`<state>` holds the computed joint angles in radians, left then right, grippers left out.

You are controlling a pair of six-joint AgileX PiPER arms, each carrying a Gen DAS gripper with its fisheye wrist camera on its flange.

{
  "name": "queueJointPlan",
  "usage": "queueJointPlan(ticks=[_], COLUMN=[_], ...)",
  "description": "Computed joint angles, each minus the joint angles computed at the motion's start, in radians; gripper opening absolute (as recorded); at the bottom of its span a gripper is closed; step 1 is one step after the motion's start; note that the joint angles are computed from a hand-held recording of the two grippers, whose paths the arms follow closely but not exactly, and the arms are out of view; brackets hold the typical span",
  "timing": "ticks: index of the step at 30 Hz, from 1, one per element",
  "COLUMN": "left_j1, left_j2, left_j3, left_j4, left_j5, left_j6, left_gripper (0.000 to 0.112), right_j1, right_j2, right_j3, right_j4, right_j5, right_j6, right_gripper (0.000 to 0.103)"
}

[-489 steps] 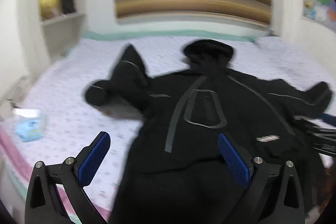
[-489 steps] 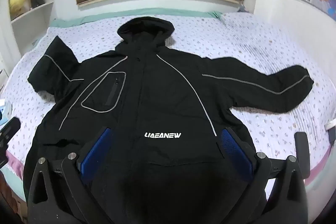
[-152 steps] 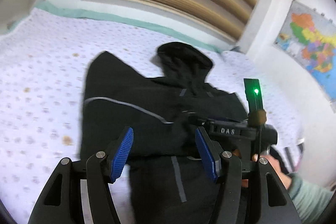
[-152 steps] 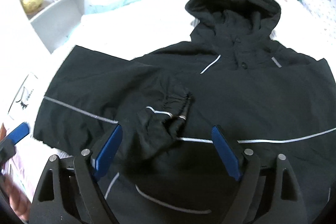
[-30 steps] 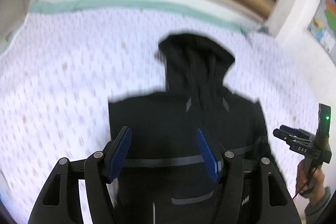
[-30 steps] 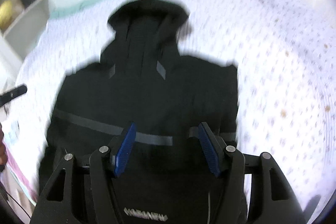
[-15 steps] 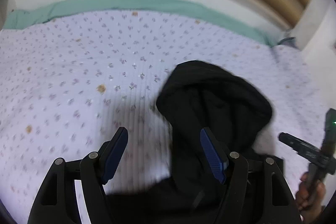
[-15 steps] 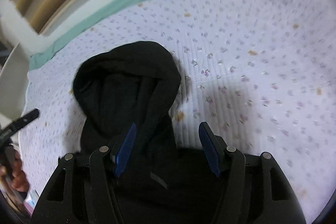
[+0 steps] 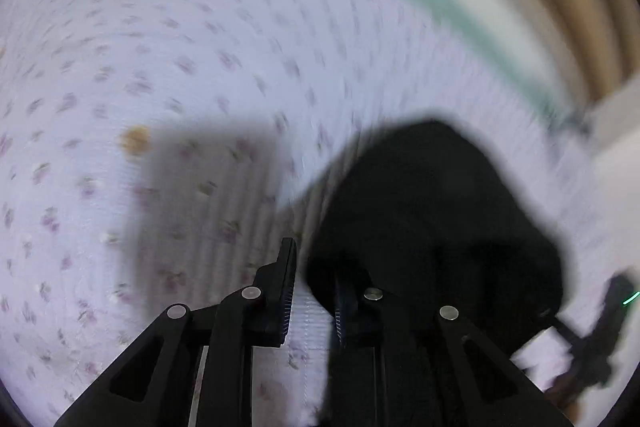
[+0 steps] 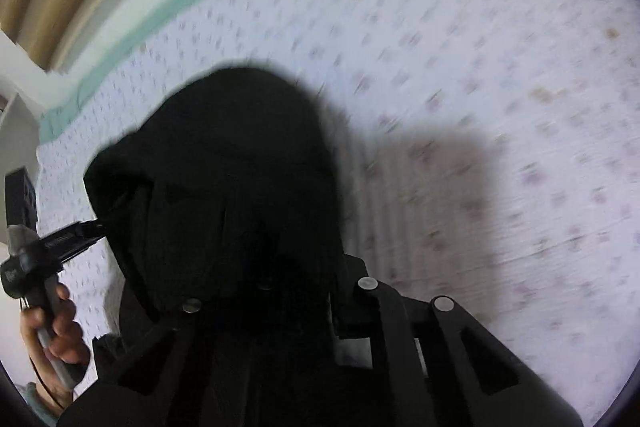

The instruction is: Fold large clothes

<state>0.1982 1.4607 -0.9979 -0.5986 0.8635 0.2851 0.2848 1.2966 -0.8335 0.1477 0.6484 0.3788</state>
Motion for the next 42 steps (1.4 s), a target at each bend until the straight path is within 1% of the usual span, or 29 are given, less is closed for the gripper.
queueJointPlan(ticks=[1,2,3,4,5,6,7,8,9,10,11,12,13,14,16,18,20,21,23,24,25,27,30,31,35,37,40,41,42], left_j1=[0.083,0.13,0.141,0.117,0.068,0.022,0.003,0.004,0.011,0.022,0.027,0.031,0.032,0.026,0.046,0.114,0.202,0.241,0.262,0.271,0.272,0.252,0.129,0.084,-0.039,-0.059,-0.072,-0.069,-0.06], left_j2=[-0.027,-0.05,-0.079,-0.089,-0.077,-0.033,0.031,0.077,0.101,0.096,0.084,0.07,0.04,0.002,-0.064,-0.131,-0.176,-0.195,-0.204,-0.184,-0.155,-0.073,0.026,0.06,0.161,0.22,0.295,0.33,0.367], left_j3=[0.005,0.017,0.042,0.065,0.075,0.077,0.079,0.086,0.105,0.116,0.117,0.12,0.129,0.142,0.161,0.169,0.145,0.119,0.07,0.03,-0.001,-0.057,-0.145,-0.171,-0.23,-0.263,-0.287,-0.3,-0.314], left_j4=[-0.087,-0.133,-0.14,-0.107,-0.033,0.041,0.075,0.069,0.038,0.011,0.007,0.005,0.015,0.05,0.081,0.049,0.005,-0.023,-0.069,-0.113,-0.151,-0.223,-0.175,-0.148,-0.065,-0.044,-0.04,-0.064,-0.106], left_j5=[0.079,0.126,0.134,0.102,0.054,0.019,0.007,0.0,-0.025,-0.034,-0.027,-0.025,-0.021,-0.022,-0.001,0.09,0.195,0.244,0.282,0.308,0.331,0.35,0.264,0.237,0.165,0.162,0.171,0.196,0.24], left_j6=[0.079,0.125,0.157,0.153,0.109,0.051,0.03,0.047,0.085,0.125,0.136,0.146,0.158,0.157,0.198,0.281,0.36,0.39,0.394,0.388,0.383,0.379,0.287,0.255,0.185,0.183,0.18,0.197,0.232], left_gripper=[0.018,0.019,0.021,0.021,0.021,0.021,0.023,0.024,0.024,0.025,0.025,0.026,0.031,0.035,0.048,0.05,0.051,0.053,0.061,0.069,0.073,0.073,0.073,0.073,0.073,0.073,0.073,0.073,0.073], right_j1=[-0.021,-0.056,-0.094,-0.107,-0.094,-0.078,-0.08,-0.091,-0.113,-0.133,-0.157,-0.187,-0.204,-0.223,-0.271,-0.317,-0.357,-0.361,-0.341,-0.334,-0.333,-0.298,-0.241,-0.24,-0.195,-0.17,-0.14,-0.131,-0.117], right_j2=[-0.041,-0.083,-0.096,-0.089,-0.057,-0.01,0.029,0.096,0.134,0.143,0.143,0.133,0.121,0.101,0.053,-0.032,-0.106,-0.129,-0.154,-0.148,-0.133,-0.076,0.034,0.073,0.194,0.227,0.299,0.328,0.358], right_j3=[0.013,0.039,0.06,0.077,0.093,0.107,0.121,0.132,0.15,0.156,0.153,0.142,0.138,0.134,0.133,0.141,0.123,0.108,0.043,0.008,-0.021,-0.077,-0.143,-0.167,-0.245,-0.245,-0.292,-0.313,-0.336], right_j4=[0.003,0.046,0.118,0.149,0.146,0.143,0.173,0.244,0.32,0.378,0.425,0.461,0.474,0.485,0.509,0.527,0.523,0.508,0.467,0.461,0.467,0.447,0.426,0.441,0.377,0.37,0.35,0.344,0.325], right_j5=[0.008,0.011,0.012,0.003,-0.021,-0.051,-0.075,-0.1,-0.127,-0.131,-0.111,-0.067,-0.037,0.009,0.096,0.191,0.289,0.312,0.329,0.328,0.325,0.276,0.216,0.215,0.189,0.166,0.155,0.15,0.143], right_j6=[-0.008,-0.056,-0.137,-0.178,-0.178,-0.172,-0.205,-0.279,-0.362,-0.425,-0.479,-0.531,-0.562,-0.604,-0.705,-0.781,-0.815,-0.812,-0.779,-0.768,-0.769,-0.739,-0.695,-0.712,-0.689,-0.686,-0.66,-0.652,-0.63], right_gripper=[0.009,0.009,0.009,0.009,0.009,0.009,0.009,0.008,0.008,0.008,0.01,0.013,0.021,0.023,0.023,0.026,0.035,0.037,0.045,0.048,0.053,0.055,0.055,0.055,0.055,0.055,0.055,0.055,0.055])
